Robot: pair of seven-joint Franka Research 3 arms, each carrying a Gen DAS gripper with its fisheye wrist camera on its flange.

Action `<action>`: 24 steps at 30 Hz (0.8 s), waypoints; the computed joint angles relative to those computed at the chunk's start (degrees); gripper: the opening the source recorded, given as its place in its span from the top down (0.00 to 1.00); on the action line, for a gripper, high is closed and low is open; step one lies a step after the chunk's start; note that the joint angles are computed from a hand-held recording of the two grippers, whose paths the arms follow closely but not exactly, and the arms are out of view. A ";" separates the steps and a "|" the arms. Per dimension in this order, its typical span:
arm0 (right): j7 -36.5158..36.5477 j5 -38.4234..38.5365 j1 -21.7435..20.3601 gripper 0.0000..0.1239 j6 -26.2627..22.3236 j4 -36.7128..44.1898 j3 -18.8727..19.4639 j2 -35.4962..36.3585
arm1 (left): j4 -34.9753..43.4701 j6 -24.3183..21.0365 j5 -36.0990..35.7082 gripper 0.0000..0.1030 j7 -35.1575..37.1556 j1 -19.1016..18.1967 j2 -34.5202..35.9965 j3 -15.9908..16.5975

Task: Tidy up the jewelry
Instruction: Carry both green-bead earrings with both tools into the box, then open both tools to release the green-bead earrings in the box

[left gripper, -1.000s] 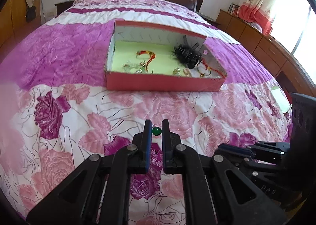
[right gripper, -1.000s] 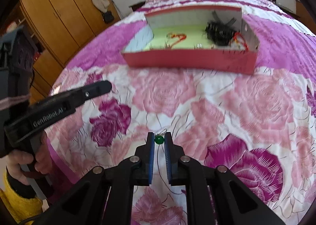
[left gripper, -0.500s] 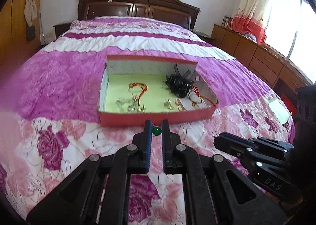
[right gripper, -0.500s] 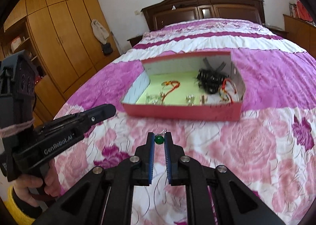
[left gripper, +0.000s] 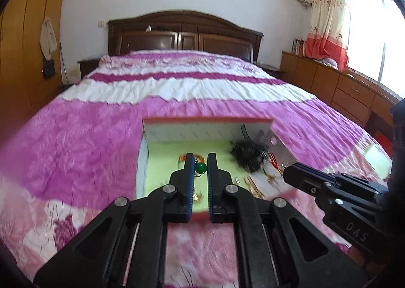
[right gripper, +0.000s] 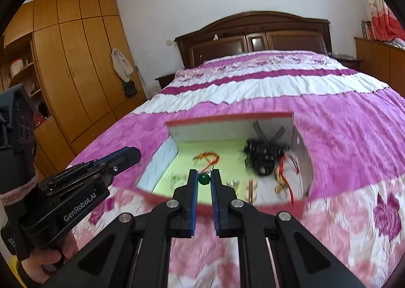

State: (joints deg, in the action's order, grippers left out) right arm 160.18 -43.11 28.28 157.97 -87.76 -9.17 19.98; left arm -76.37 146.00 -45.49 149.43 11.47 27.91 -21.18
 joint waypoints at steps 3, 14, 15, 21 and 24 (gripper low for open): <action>-0.41 -0.02 -0.24 0.91 0.02 3.75 -0.94 3.08 | 2.83 2.45 0.54 0.99 0.50 -1.04 2.71 -0.49; -10.69 10.95 -2.26 0.91 -4.58 16.99 -2.31 14.67 | 18.45 0.41 15.69 0.99 -13.86 -6.11 15.73 0.80; -11.73 12.28 -2.43 0.91 -5.19 17.83 -2.29 15.41 | 20.21 -0.46 17.41 0.99 -15.19 -6.59 16.98 1.05; -18.74 21.15 -4.55 0.91 -11.50 24.75 -0.81 20.63 | 31.48 -8.46 26.36 0.99 -23.52 -9.51 24.22 3.16; -20.82 23.92 -4.84 0.91 -14.38 27.32 -0.61 22.44 | 36.10 -12.60 29.07 0.99 -26.26 -10.36 26.87 3.72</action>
